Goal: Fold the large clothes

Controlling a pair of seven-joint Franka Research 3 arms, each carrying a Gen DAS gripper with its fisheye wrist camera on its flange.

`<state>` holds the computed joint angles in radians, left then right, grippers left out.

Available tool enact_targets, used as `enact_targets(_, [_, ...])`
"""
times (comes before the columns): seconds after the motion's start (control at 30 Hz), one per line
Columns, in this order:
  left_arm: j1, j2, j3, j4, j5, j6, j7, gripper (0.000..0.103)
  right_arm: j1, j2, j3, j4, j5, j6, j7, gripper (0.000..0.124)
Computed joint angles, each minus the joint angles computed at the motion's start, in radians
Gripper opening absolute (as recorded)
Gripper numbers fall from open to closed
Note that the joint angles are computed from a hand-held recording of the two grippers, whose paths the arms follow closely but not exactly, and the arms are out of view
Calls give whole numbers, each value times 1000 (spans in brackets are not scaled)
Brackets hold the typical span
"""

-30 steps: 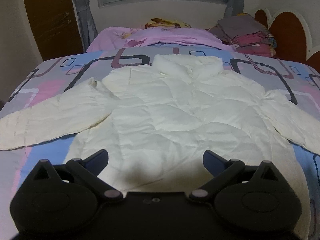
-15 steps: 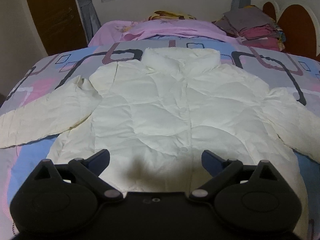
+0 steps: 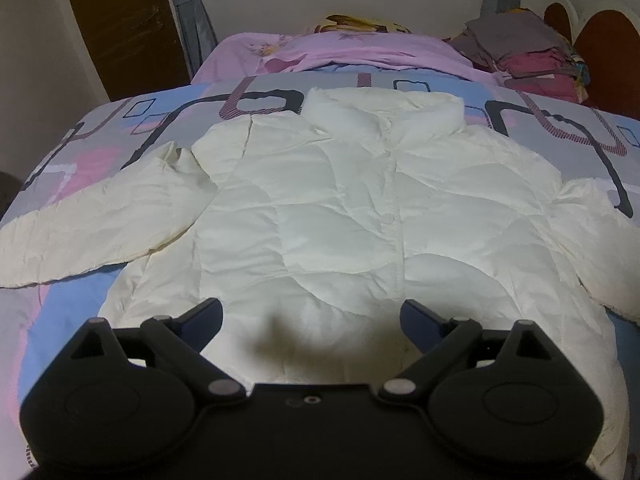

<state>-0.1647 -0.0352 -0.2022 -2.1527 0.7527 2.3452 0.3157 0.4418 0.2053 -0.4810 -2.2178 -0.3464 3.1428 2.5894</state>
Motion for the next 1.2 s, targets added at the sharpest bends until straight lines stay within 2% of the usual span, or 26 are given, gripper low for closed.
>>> enact_targets(0.03, [1, -4, 1, -6, 3, 8, -1, 95, 44, 7, -48, 7, -37, 7, 27, 17])
enact_targets(0.07, [2, -8, 3, -11, 2, 16, 1, 95, 121, 9, -131, 9, -101, 14, 71, 16])
enact_targets(0.17, [8, -20, 6, -26, -3, 30, 11, 93, 299, 28, -315, 27, -234, 46, 164, 12])
enact_targets(0.27, [17, -40, 8, -49, -15, 53, 20, 92, 463, 52, -469, 42, -281, 87, 186, 11])
enact_targets(0.43, [41, -92, 11, -104, -13, 77, -6, 92, 593, 93, -545, 88, -262, 149, 129, 11])
enact_targets(0.53, [61, -125, 15, -140, -21, 91, -14, 92, 565, 86, -458, 123, -242, 165, 68, 11])
enact_targets(0.7, [100, -184, 25, -208, -25, 123, -10, 92, 451, 79, -211, 193, -207, 168, -34, 11])
enact_targets(0.87, [154, -238, 45, -277, -29, 180, 19, 92, 295, 127, 84, 301, -151, 151, -127, 11])
enact_targets(1.0, [199, -280, 58, -327, -35, 210, 44, 91, 166, 206, 331, 424, -93, 97, -232, 11])
enact_targets(1.13, [244, -312, 70, -368, -40, 228, 71, 91, 97, 294, 503, 531, -26, 37, -341, 11])
enact_targets(1.2, [264, -321, 74, -380, -44, 236, 81, 91, 79, 332, 565, 576, 6, 5, -393, 11])
